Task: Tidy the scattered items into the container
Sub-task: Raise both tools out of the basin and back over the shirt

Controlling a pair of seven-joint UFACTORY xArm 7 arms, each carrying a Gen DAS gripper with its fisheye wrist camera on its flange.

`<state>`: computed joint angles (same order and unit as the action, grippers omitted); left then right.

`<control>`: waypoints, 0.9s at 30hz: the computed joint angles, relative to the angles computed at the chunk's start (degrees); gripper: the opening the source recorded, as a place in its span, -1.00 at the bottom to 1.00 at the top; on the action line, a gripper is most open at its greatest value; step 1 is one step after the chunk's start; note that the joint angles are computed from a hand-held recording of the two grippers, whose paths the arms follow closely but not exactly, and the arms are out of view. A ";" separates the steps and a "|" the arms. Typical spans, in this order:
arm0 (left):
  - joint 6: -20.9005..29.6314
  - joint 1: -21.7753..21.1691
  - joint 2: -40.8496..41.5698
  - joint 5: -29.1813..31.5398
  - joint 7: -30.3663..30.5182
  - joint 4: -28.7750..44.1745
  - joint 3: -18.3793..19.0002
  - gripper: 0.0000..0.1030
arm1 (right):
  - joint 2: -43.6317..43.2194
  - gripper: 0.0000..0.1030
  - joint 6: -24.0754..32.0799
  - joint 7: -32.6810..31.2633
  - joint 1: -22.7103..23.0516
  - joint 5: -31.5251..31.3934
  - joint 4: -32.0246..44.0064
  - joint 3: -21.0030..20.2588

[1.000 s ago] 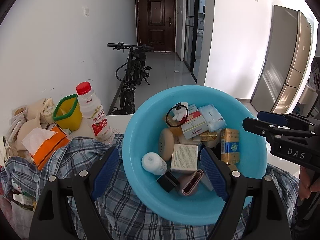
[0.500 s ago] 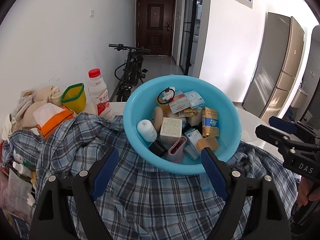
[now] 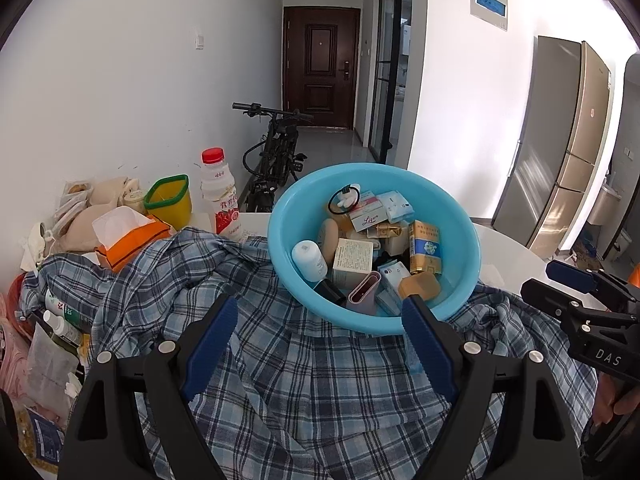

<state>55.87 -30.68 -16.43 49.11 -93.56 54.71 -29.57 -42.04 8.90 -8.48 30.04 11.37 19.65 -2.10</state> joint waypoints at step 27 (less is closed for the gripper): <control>-4.69 -7.78 10.98 24.74 -31.62 -10.88 3.93 0.74 | 18.77 0.28 -36.91 14.31 -1.24 -12.11 -15.25 1.27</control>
